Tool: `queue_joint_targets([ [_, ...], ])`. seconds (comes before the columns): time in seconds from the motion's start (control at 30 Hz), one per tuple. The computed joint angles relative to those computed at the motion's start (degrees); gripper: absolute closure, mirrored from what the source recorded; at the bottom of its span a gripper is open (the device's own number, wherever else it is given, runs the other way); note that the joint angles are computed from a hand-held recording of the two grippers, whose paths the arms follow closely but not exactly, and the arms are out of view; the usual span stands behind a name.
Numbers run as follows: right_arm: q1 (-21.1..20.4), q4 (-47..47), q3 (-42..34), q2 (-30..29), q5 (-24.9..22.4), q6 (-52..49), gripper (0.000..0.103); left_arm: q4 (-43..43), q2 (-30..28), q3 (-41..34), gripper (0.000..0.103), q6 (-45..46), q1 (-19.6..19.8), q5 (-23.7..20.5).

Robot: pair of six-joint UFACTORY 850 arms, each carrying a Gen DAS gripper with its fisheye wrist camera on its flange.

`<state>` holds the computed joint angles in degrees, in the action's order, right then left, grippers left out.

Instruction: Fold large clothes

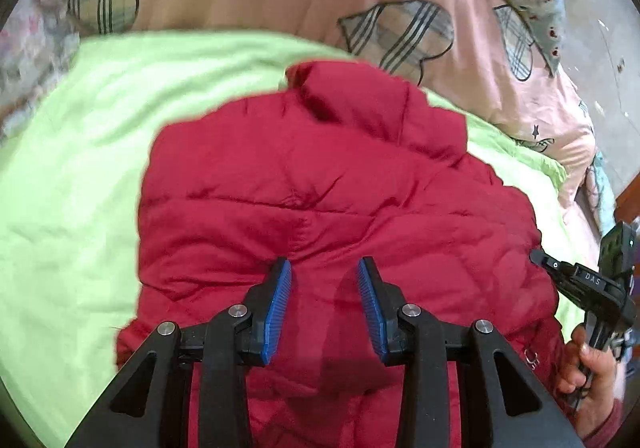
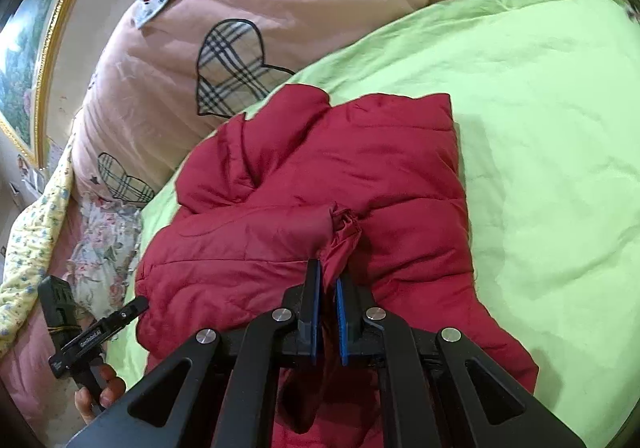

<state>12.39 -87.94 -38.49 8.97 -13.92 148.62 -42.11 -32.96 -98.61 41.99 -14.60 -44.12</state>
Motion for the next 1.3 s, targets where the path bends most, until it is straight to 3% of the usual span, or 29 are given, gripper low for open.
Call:
queue_joint_targets([
  [0.07, 0.0, 0.6, -0.1, 0.0, 0.1, -0.8, 0.094, 1.3, -0.8, -0.2, 0.068, -1.4, -0.5, 0.8],
  [0.1, 0.4, 4.5, -0.5, 0.1, -1.0, -4.7, 0.087, 1.9, -0.7, 0.3, 0.068, -1.6, -0.8, 1.7],
  [0.2, 4.3, 17.1, -2.9, 0.9, -11.1, -18.0, 0.079, 4.6, -0.7, 0.8, 0.068, -3.0, -2.0, 4.5],
  [0.3, 10.0, 14.9, -5.1, 1.4, -23.0, -19.1, 0.071, 5.7, -1.0, 0.5, 0.068, -4.0, -2.5, 5.1],
  [0.33, 11.2, 13.8, -5.8, 1.1, -24.4, -19.7, 0.067, 5.7, -1.1, 0.5, 0.068, -4.2, -2.5, 5.1],
  [0.4, 11.7, 13.1, -7.4, -0.3, -22.2, -22.5, 0.067, 5.7, -0.9, 0.7, 0.068, -4.4, -2.3, 5.0],
  [0.5, 10.6, 15.3, -10.1, -4.6, -14.8, -29.1, 0.068, 7.6, -0.4, 1.4, 0.068, -5.3, -2.8, 6.5],
  [0.67, 8.5, 28.0, -13.0, -12.0, -13.6, -44.2, 0.071, 12.7, 1.3, 3.0, 0.068, -7.6, -4.0, 8.3],
  [0.87, 7.4, 28.9, -12.6, -12.6, -12.4, -44.0, 0.072, 3.6, 5.2, 6.4, 0.065, 2.3, -3.1, 9.2],
  [1.0, 7.1, 25.2, -11.1, -11.9, -10.7, -39.3, 0.072, 15.0, 2.9, 4.8, 0.061, -8.0, -4.1, 10.1],
  [1.1, 7.0, 19.9, -9.7, -11.6, -9.1, -33.2, 0.072, 11.9, 1.7, 4.8, 0.061, -5.9, -3.4, 9.6],
  [1.3, 7.5, 18.4, -9.3, -11.5, -9.5, -31.5, 0.072, 10.9, 2.6, 7.0, 0.06, -4.3, -3.7, 12.1],
])
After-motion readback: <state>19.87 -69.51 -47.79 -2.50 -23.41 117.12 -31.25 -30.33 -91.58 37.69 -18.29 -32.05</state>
